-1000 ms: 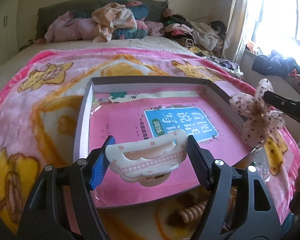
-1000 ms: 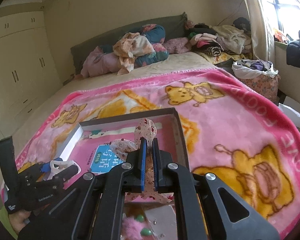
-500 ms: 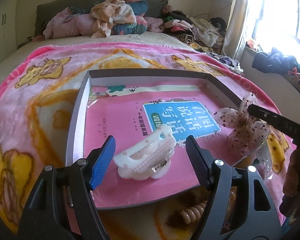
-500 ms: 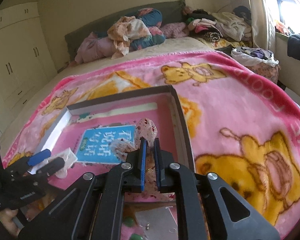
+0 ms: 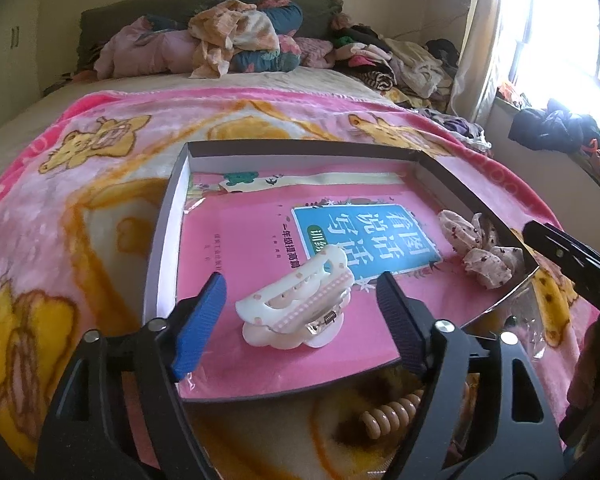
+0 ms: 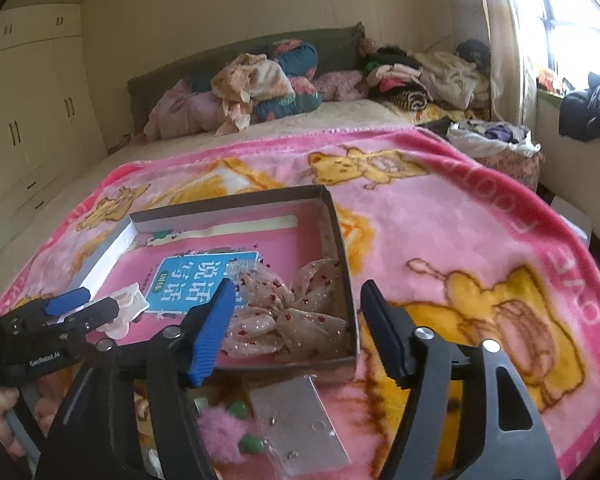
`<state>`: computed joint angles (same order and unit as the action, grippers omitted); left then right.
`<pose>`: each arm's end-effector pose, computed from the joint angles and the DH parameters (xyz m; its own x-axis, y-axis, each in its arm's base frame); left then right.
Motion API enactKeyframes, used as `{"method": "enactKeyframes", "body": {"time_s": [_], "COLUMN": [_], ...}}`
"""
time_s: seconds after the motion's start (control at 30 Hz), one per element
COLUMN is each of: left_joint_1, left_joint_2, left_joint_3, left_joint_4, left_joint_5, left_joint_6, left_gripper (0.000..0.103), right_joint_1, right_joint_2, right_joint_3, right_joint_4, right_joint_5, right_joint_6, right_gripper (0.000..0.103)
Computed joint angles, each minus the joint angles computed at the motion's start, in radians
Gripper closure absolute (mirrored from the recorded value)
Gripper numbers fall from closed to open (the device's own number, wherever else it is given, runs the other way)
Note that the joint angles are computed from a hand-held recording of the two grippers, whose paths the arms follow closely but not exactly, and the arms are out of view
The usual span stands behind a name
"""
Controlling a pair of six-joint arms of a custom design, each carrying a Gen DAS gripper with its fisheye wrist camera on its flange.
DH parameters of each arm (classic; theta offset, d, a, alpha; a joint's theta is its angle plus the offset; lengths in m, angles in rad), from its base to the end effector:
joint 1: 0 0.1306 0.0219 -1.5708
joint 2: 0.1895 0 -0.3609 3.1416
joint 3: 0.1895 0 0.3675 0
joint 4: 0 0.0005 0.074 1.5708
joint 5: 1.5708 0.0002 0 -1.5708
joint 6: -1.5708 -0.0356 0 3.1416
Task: Organize jewelry
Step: 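Carry the white claw clip and polka-dot bow into the grey box and release both, then withdraw both tools from the box toward the remaining items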
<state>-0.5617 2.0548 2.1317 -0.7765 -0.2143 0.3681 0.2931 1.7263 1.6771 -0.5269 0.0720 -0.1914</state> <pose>0.5933 -0.3650 0.3707 -0.6462 -0.0088 -0.7631 0.1610 0.9759 -0.1476 0.5779 0.1712 0.3923 -0.5558 0.0305 -0.8307 -0.1270 0.9845 0.1210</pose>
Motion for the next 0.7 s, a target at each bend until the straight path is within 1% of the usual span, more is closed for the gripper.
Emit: {"method": "enactKeyframes", "body": {"time_s": [0.13,0.23,0.3,0.33,0.7], "left_joint_1": [-0.009,-0.016,-0.02,-0.023,-0.049], "left_joint_2": [-0.025,-0.047,-0.062,-0.067,-0.161], "left_joint_3": [-0.036,-0.065,-0.084,-0.09,-0.207], "left_joint_4": [0.021,0.037,0.047,0.049,0.12], "left_joint_5": [-0.019,-0.03,-0.034,-0.04,-0.075], "left_joint_6": [0.004,0.006,0.007,0.008,0.01], "left_gripper": [0.025,0.021,0.019,0.012,0.012], "right_joint_1": [0.003,0.006,0.008,0.008,0.016], "right_joint_2": [-0.047,-0.076,-0.091,-0.1,-0.186], "right_joint_3": [-0.063,-0.101,-0.12,-0.131,-0.229], "right_joint_4": [0.05,0.075,0.086,0.092,0.131], "right_joint_5": [0.016,0.022,0.023,0.024,0.03], "right_joint_6": [0.01,0.01,0.007,0.005,0.008], "right_gripper": [0.023,0.018,0.017,0.016,0.016]}}
